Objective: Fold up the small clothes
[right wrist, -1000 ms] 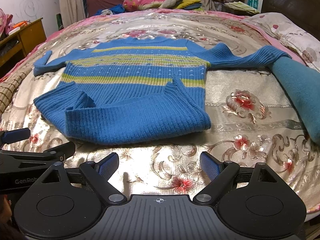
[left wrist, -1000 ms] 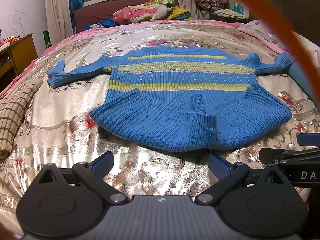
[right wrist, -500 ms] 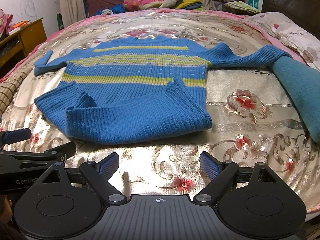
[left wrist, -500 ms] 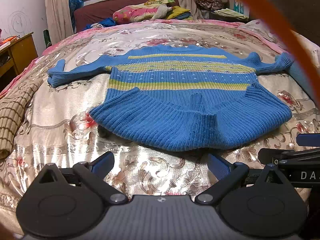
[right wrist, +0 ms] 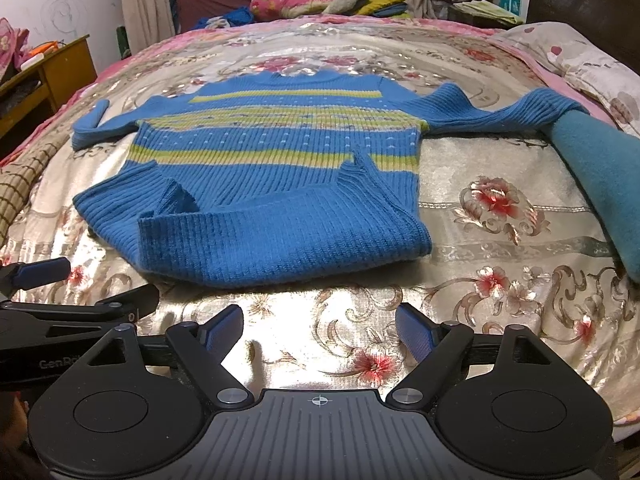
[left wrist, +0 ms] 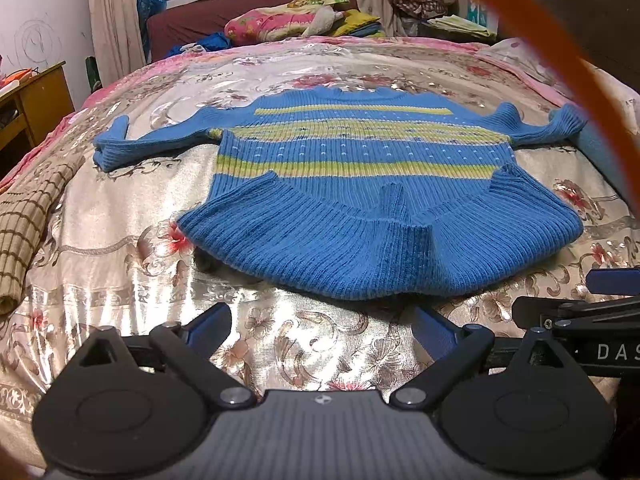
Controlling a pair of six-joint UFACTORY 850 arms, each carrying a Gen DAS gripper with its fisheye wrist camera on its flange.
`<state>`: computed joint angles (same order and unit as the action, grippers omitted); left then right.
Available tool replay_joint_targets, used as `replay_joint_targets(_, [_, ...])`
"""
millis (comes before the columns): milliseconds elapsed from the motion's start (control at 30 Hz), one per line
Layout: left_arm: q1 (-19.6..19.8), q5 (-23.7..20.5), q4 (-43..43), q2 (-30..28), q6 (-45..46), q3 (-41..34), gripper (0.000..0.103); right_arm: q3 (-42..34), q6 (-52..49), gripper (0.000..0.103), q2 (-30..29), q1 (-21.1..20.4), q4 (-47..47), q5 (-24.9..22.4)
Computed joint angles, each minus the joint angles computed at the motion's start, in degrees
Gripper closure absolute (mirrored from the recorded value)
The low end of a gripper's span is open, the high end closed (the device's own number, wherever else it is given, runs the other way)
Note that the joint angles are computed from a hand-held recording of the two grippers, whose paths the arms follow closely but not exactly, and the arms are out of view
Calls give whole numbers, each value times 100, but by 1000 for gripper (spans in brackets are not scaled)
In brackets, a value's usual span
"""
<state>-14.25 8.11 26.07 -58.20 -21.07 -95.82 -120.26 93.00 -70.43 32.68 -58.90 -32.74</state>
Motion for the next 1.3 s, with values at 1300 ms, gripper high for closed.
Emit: replay_joint_targets(1300, [19,-100,1328,-27,-1414,-117,3,16,-34,24,6,-39,94,225])
